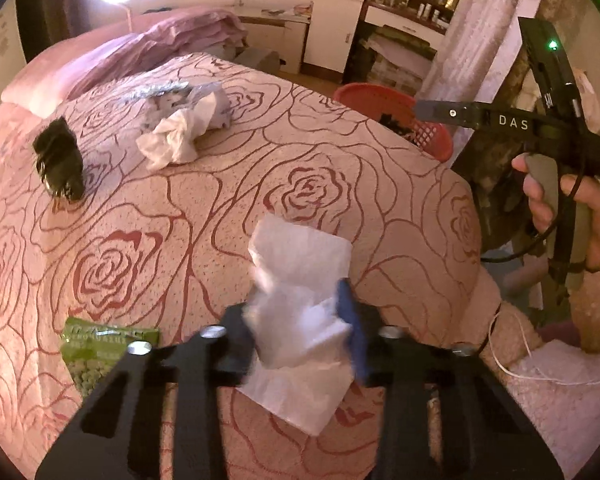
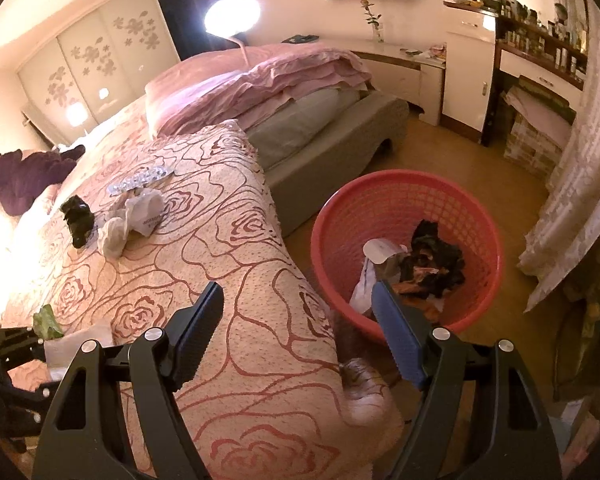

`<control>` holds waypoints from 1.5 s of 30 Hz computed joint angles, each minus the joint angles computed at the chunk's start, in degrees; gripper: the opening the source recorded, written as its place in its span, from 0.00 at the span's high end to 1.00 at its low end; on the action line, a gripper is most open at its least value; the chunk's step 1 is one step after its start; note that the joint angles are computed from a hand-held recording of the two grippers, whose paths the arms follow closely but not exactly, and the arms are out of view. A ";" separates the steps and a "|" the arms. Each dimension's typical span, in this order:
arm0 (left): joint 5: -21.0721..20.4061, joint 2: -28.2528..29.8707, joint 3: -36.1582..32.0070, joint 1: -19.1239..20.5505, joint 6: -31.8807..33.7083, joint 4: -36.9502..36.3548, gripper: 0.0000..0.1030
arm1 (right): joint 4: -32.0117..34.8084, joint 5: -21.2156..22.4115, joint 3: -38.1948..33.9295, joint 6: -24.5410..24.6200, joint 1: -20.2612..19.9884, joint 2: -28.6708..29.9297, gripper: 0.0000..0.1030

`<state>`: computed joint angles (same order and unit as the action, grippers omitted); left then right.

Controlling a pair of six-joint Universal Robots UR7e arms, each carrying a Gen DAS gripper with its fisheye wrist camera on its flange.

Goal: Collect trash
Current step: 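Move back over the bed and grasp the white paper sheet with the left tool, then grasp the crumpled white tissue with the right tool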

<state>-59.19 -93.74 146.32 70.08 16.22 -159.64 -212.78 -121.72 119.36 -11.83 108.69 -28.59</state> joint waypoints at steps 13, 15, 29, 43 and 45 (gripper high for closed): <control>-1.92 -2.06 0.66 2.17 -3.32 -5.15 0.88 | 4.90 1.24 -3.94 -1.42 1.00 2.63 0.28; -1.75 -2.55 0.22 2.59 -3.73 -6.04 0.88 | 6.34 1.48 -5.27 -1.79 1.46 3.21 0.28; -0.06 -4.90 -4.38 5.69 -8.09 -9.58 0.88 | 19.47 5.22 -19.24 -3.19 5.87 10.52 0.30; -2.26 -6.22 -6.40 9.84 -8.48 -10.35 0.88 | 30.52 7.03 -30.06 -2.77 8.12 16.02 0.56; -2.31 -6.45 -6.33 9.95 -8.65 -10.27 0.88 | 30.87 6.96 -30.38 -2.79 8.28 16.34 0.64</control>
